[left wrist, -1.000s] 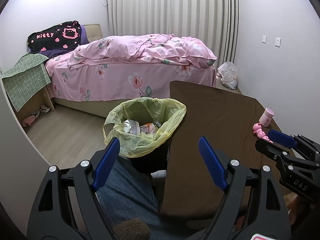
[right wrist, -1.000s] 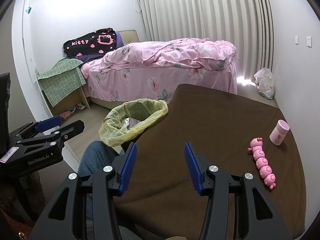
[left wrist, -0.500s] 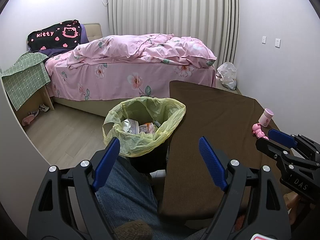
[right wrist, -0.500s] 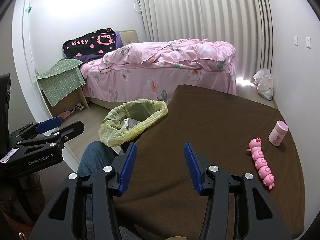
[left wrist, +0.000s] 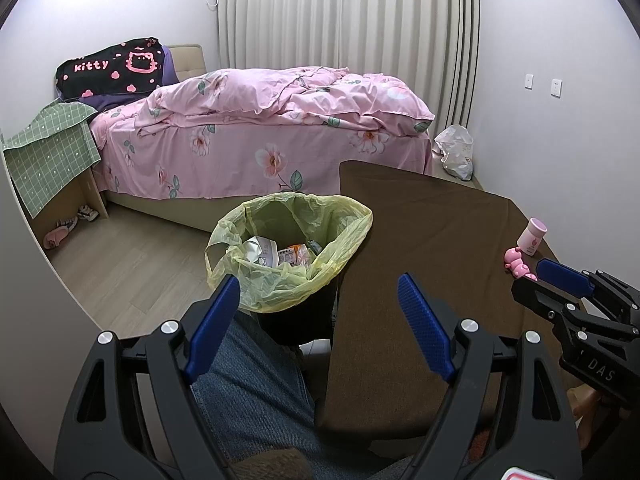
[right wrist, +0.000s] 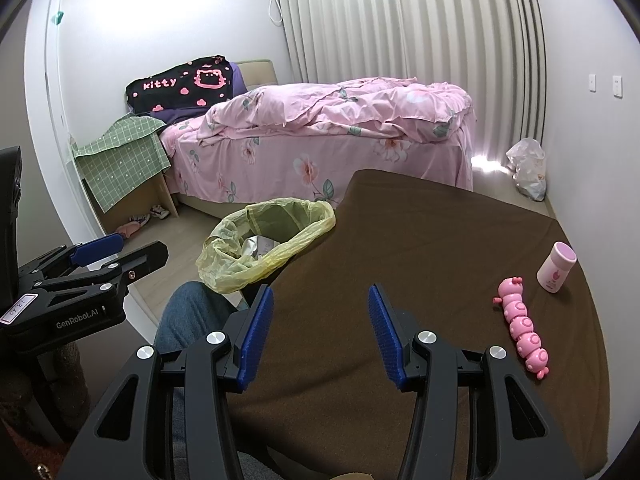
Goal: Collect trash
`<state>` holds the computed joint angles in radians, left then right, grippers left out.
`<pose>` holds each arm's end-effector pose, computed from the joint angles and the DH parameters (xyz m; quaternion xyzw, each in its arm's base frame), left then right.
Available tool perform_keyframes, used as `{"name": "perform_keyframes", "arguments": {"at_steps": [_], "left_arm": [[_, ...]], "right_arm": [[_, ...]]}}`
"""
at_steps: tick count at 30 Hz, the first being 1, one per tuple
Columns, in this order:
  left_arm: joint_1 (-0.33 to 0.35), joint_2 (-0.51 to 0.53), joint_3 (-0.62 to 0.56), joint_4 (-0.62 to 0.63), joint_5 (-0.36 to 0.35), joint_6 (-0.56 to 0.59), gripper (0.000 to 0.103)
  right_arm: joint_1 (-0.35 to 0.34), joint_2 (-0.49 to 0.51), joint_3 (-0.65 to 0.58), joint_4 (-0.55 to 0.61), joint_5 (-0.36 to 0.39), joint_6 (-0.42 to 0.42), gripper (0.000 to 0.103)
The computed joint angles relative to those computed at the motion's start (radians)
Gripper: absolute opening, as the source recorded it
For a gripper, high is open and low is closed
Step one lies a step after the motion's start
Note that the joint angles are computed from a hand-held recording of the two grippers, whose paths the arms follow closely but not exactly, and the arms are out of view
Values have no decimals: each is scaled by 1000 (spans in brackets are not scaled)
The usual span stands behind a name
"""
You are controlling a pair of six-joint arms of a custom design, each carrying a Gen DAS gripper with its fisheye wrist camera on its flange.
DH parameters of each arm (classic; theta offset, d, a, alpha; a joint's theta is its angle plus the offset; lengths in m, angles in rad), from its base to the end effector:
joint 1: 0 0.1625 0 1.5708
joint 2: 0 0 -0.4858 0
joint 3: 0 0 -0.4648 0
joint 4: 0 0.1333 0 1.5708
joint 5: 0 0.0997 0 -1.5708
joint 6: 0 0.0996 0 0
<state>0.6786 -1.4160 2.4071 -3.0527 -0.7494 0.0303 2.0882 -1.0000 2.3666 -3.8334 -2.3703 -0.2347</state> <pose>-0.2204 -0.4426 0.2408 0.3090 0.8396 -0.3642 0.2588 0.2879 -0.3807 0.1506 0.1481 -0.8341 0.4445 0.2911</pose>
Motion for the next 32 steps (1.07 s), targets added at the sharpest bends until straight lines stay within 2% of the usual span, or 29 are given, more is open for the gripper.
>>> {"name": "perform_keyframes", "arguments": {"at_steps": [14,25,29,31,32], "left_arm": [[9,-1,-2,9,-7,-28,77],[31,3,-9,32,-39,-60,77],[72,29,-55,135,-112,-103,77],[88,68,-79,143,-134,-100,85],[92,95,-90,124,-136,-91,87]], "right_arm": [[3,2,-8,13,-7,-17,46],[5,17,-33,56,-45,-24,46],[-32,-13,-27,105,-34,-7,46],[-76,-52,-8,110,10,7,46],[-120,-76,2,84,42,-14,47]]}}
